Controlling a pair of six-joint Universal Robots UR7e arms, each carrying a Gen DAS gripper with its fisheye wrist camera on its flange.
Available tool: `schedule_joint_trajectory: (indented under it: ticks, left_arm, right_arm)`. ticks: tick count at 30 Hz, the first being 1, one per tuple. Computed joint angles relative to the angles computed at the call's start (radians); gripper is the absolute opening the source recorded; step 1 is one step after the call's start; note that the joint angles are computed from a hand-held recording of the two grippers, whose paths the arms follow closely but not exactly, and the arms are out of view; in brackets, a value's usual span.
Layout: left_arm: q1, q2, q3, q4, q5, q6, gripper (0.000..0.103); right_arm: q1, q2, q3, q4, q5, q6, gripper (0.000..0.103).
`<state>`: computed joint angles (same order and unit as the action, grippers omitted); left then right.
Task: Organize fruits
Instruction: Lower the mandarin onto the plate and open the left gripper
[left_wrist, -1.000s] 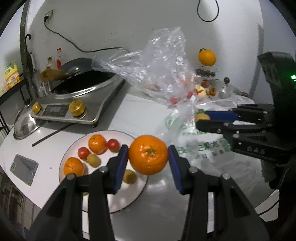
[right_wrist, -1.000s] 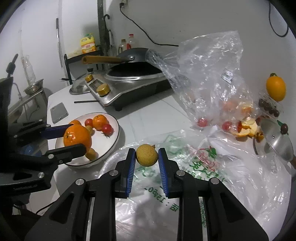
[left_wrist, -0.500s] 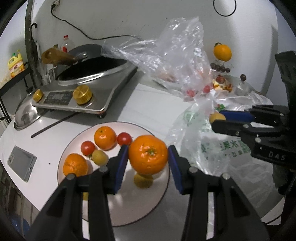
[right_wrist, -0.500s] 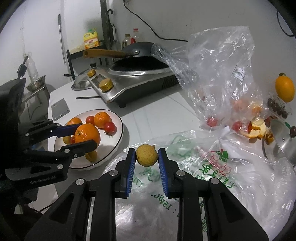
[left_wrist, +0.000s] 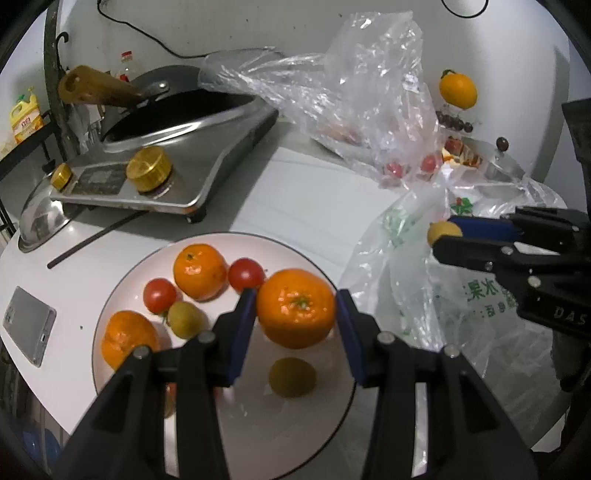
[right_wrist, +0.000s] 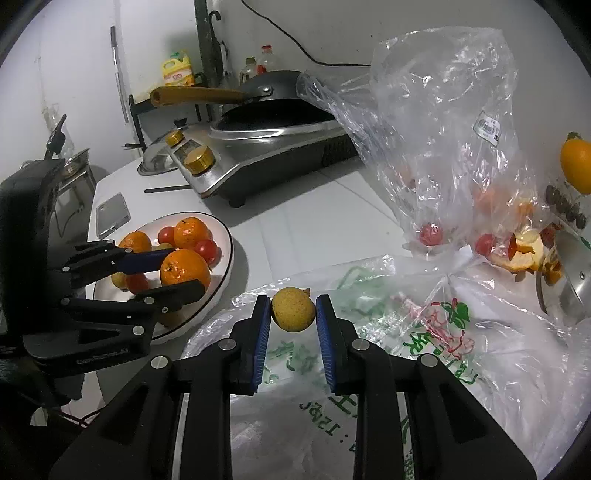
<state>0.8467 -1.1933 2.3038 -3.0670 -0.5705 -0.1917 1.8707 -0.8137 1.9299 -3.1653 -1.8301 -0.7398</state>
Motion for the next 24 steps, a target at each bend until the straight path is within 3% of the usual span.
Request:
schedule_joint_trajectory:
  ticks: [15, 19, 24]
  left_arm:
    - [0.027, -0.005, -0.022, 0.046, -0.026, -0.032, 0.046]
    - [0.013, -0.015, -0.006, -0.005, -0.031, -0.008, 0.053]
    - [-0.007, -0.034, 0.012, -0.028, -0.026, 0.004, 0.054]
  right_arm:
    - [-0.005, 0.01, -0.014, 0.01, -0.009, 0.003, 0.027]
    - [-0.002, 0.012, -0.014, 0.005, -0.013, 0.001, 0.027]
    - [0.006, 0.012, -0.012, 0.001, -0.018, -0.001, 0.027]
